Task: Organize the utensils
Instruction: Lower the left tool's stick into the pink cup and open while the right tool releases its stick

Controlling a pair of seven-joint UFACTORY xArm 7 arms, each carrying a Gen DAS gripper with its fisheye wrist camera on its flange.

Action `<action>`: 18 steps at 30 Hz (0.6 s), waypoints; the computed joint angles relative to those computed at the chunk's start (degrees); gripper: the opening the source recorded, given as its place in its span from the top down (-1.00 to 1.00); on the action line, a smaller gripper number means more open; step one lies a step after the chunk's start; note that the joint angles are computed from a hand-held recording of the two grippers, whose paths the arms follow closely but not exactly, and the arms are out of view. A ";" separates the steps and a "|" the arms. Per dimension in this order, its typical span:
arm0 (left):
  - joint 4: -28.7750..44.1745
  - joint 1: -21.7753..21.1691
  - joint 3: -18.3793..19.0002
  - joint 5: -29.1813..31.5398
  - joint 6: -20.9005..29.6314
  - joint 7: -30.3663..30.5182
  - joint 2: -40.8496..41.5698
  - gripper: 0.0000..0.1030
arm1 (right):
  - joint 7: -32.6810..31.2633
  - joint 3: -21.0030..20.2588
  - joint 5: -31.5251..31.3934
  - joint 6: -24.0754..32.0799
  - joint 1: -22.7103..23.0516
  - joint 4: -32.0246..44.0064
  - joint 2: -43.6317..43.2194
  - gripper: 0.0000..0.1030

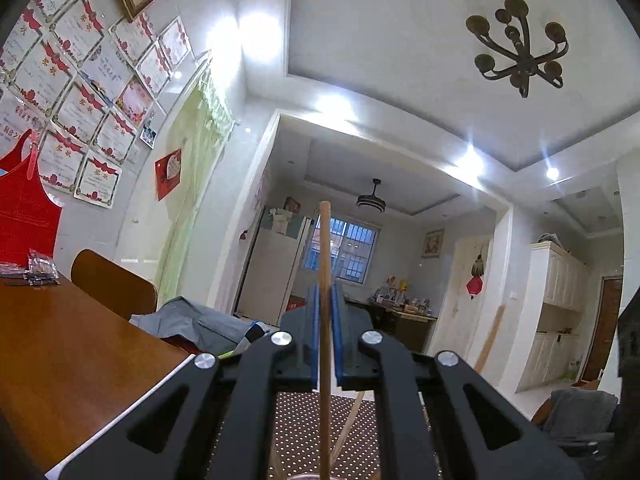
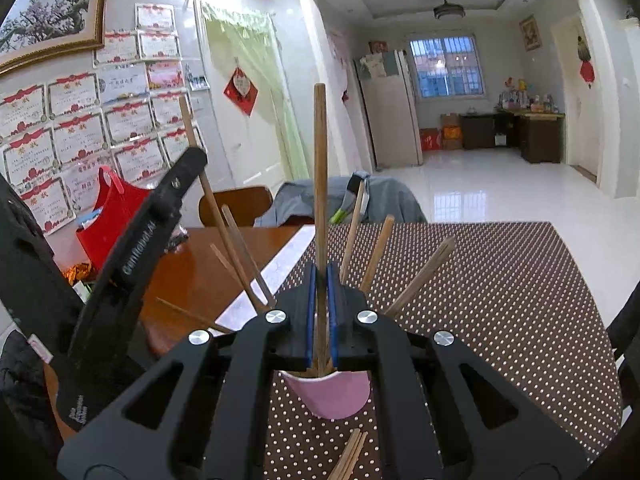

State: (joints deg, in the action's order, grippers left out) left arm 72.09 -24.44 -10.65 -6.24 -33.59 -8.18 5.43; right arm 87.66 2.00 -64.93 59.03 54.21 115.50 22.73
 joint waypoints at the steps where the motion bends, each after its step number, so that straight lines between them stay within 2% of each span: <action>1: -0.01 -0.02 -0.03 0.07 0.18 0.05 0.08 0.88 | -0.78 0.32 1.34 -0.21 -0.57 0.56 0.45 0.88; 6: 0.36 0.04 -0.10 0.94 2.86 -0.48 0.05 0.88 | -0.62 0.02 3.15 -0.85 -0.92 0.18 0.39 0.88; 10: 0.48 1.02 -0.30 4.52 5.66 -3.45 -0.53 0.87 | 0.44 -0.19 2.49 -0.53 -0.62 -0.37 -0.02 0.87; 13: 0.48 0.62 -0.13 3.92 6.42 -2.45 -0.65 0.87 | 1.02 -0.02 2.31 -0.27 -0.73 -0.62 -0.17 0.87; 16: 0.30 -0.75 0.24 0.31 5.43 1.97 -0.41 0.87 | 1.24 0.10 2.40 -0.14 -0.90 -0.87 -0.28 0.87; 18: 0.51 -0.62 0.08 0.55 6.40 1.99 -0.39 0.87 | 1.00 0.21 2.63 0.00 -1.03 -0.28 0.06 0.87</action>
State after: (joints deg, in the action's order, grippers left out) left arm 72.60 -25.07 -10.57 -5.69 -27.20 -6.19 5.03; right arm 88.65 2.21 -62.31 59.02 53.18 115.22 22.79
